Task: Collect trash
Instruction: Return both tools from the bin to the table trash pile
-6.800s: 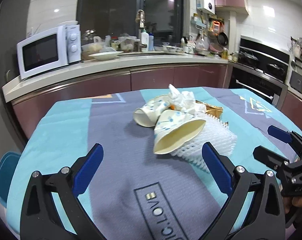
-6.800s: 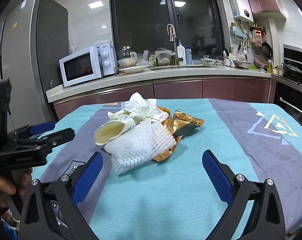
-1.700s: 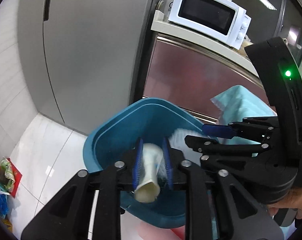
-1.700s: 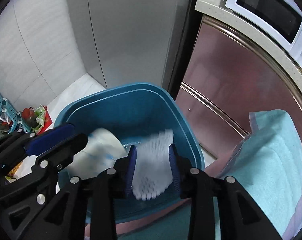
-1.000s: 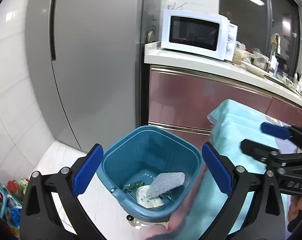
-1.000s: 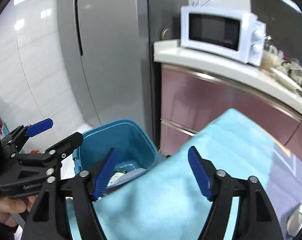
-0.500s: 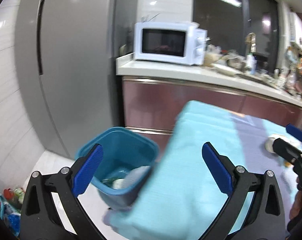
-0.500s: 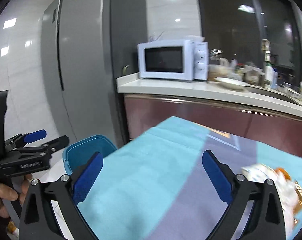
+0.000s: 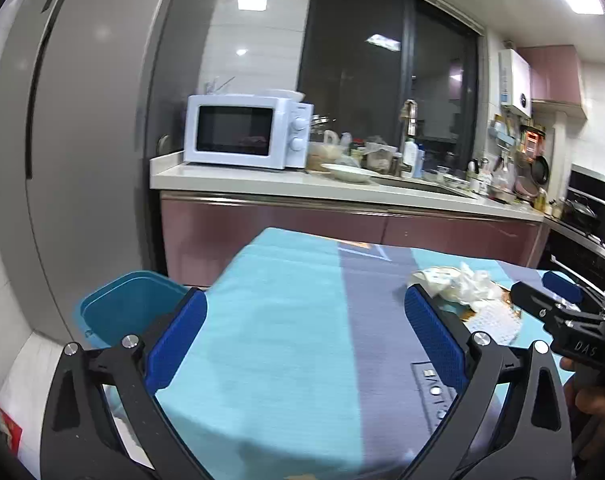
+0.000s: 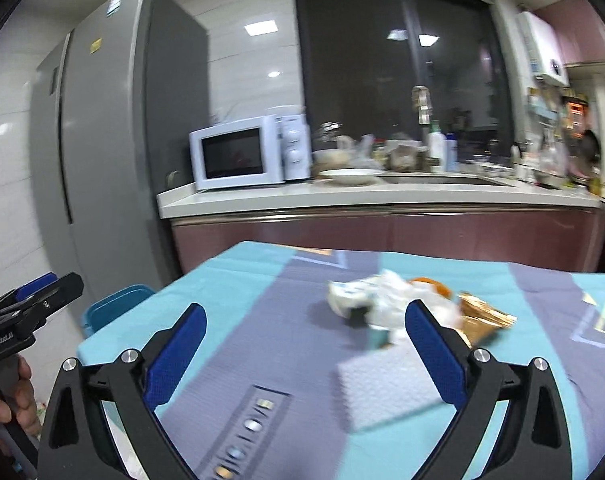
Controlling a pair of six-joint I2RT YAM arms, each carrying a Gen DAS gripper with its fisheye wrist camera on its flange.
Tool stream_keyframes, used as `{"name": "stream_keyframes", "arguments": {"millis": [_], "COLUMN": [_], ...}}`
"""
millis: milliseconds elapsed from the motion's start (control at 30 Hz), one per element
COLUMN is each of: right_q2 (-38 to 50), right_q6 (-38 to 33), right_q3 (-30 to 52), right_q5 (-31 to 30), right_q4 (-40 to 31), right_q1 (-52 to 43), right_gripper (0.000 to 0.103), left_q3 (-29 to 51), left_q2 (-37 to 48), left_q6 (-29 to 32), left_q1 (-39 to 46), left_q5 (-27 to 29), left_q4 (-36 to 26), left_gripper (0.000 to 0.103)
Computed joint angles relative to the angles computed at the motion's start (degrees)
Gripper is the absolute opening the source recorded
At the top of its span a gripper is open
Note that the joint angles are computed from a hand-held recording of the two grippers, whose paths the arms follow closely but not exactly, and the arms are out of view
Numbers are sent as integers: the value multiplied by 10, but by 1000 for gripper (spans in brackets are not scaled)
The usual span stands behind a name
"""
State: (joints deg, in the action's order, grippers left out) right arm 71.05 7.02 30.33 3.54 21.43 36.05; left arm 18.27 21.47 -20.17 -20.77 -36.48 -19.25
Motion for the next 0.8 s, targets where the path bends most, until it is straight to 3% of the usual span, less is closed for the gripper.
{"name": "stream_keyframes", "arguments": {"millis": [100,300,600,667,800], "right_q2": [-50,-155,-287,-306,-318], "right_q6": [6,-2,-2,-2,-1], "right_q3": [-37,-94,-152,-160,-163], "right_q5": [8,23,44,49,55], "right_q4": [-1,-34,-99,-111,-124], "right_q1": [-28,-82,-127,-132,-139], "right_gripper": [96,96,96,96,96], "left_q3": [5,12,25,23,26], "left_q2": [54,140,223,219,235], "left_q6": [-34,-42,-52,-23,-7], "left_q1": [-108,-167,-258,-221,-215], "left_q5": [-77,-89,-163,-129,-115], "left_q4": [22,101,173,194,218], "left_gripper": [97,97,97,97,97]}}
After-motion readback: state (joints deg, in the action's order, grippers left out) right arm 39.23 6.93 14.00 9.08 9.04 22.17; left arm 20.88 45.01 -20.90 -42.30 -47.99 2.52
